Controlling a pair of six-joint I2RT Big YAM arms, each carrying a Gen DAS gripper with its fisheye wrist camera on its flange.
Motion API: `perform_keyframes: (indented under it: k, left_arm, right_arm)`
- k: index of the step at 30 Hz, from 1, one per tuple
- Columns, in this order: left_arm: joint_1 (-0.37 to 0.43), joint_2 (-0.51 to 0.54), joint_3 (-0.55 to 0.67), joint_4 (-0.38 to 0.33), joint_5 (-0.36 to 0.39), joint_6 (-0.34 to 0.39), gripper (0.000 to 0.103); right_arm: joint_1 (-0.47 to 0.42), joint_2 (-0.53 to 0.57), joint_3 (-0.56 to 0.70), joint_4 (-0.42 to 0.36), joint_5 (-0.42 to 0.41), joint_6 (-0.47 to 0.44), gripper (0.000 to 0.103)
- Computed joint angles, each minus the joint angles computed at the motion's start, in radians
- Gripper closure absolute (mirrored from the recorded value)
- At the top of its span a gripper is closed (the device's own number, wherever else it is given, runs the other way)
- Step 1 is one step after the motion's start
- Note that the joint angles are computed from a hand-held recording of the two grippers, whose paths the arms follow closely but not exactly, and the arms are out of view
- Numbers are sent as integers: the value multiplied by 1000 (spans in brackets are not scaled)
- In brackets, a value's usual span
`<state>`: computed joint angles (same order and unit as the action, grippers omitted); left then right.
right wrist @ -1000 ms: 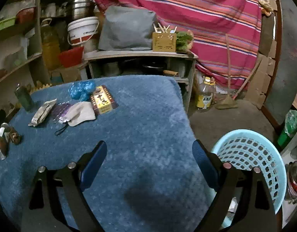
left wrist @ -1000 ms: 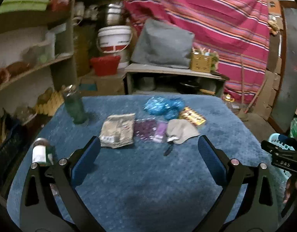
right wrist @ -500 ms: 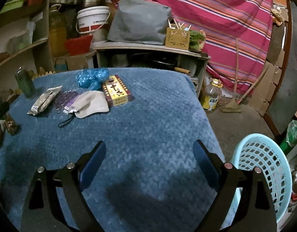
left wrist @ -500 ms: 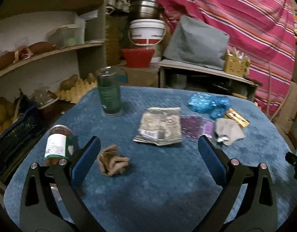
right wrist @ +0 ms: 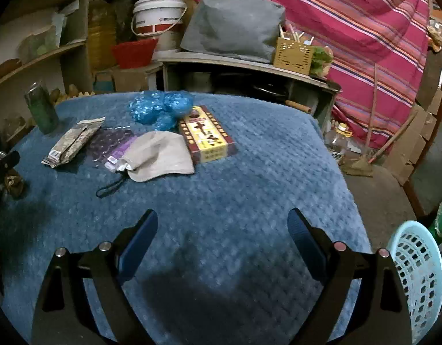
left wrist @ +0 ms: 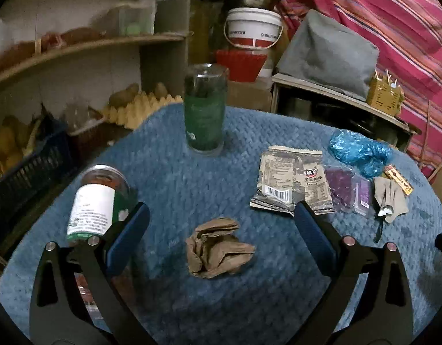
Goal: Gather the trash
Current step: 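Grasp the small crumpled brown paper with the left tool while the right tool grasps the beige cloth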
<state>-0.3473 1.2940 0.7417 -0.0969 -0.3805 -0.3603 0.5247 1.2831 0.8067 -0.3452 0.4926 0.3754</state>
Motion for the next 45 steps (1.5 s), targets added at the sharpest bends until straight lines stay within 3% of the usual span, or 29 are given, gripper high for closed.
perform_keyframes:
  k: [3,5,10,12,14,16,22,28,33,36,37,45]
  left_arm:
    - [8,8,0,2,25,7,12]
    - [11,21,11,-16,50,16,24]
    - [12,44,30,-57,77,22,28]
    - [31,52,36,-72,121,6,37]
    - [50,63,44,-91,165,-14,54]
    - [64,65,43,-98,198,-28,54]
    - [28,29,15,-47,123,14,55]
    - [-14,-4,-3,4,47,81,55]
    - [-20,-10,-6,11,40,100,55]
    - [-22,-11,-8,12,38,102,55]
    - [-22,-11,-7,9,40,100,55]
    - [-53,-50,-30,-3,-3,93,55]
  right_arm:
    - [1,28,22,12,-16,-2,13]
    - [3,51,41,16,-22,-10,13]
    - [18,116,102,29,-29,-47,13]
    - [23,141,127,31,-29,-60,13]
    - [25,170,155,32,-31,-70,13]
    - [26,200,187,25,-36,-76,13]
    - [26,252,242,8,-45,-79,13]
    - [25,324,315,-75,-25,-60,14]
    - [4,346,336,-112,-97,-53,39]
    - [-5,330,323,-105,-162,-63,65]
    - [-9,320,316,-103,-182,-62,78]
    - [-20,180,207,-72,-212,-47,82]
